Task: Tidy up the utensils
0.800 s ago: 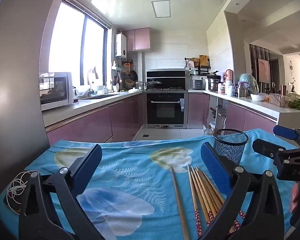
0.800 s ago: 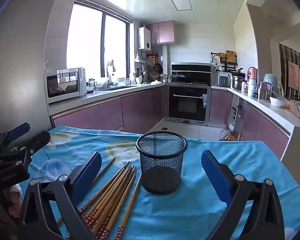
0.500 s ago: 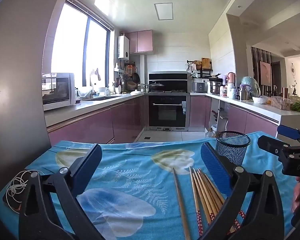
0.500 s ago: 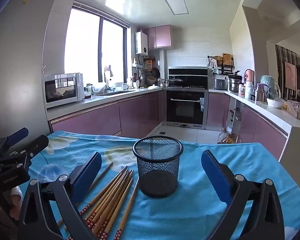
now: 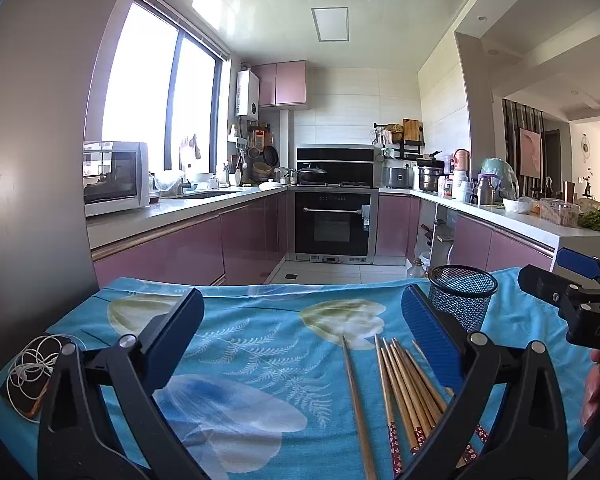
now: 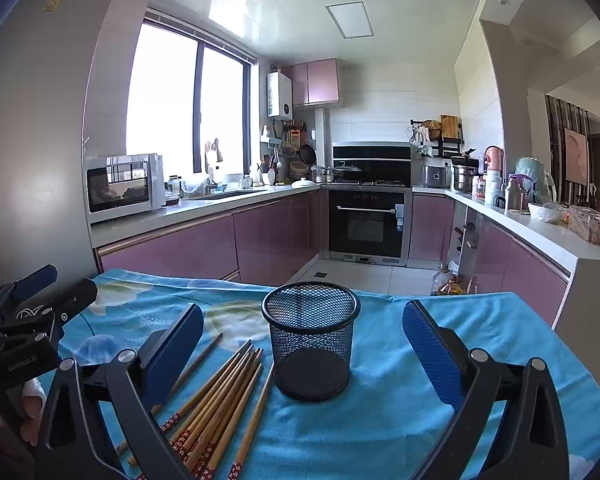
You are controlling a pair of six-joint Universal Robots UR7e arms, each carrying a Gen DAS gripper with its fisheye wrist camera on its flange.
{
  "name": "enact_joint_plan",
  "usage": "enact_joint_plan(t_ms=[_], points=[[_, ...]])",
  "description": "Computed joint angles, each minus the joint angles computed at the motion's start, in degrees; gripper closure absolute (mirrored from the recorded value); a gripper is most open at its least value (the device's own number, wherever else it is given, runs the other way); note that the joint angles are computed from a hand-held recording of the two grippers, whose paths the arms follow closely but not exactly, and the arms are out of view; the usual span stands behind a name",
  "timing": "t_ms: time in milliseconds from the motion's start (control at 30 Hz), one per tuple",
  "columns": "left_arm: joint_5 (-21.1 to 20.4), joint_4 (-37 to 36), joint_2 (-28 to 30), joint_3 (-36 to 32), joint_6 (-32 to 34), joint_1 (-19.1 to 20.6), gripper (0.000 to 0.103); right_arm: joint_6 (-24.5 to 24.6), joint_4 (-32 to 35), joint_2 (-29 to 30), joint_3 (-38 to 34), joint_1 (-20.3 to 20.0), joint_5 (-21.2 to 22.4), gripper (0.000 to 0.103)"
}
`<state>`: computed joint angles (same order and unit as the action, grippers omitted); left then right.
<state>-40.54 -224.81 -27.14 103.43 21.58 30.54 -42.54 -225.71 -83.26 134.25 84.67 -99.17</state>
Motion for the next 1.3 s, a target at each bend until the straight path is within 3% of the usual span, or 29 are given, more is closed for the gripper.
enact_joint_plan(t_ms=[1300], points=[[-0.33,-0.39,0.24,-0.13,-0.28,0.13,0.006,-0.19,-2.59,1.4,-0.66,0.07,0.31,0.006]])
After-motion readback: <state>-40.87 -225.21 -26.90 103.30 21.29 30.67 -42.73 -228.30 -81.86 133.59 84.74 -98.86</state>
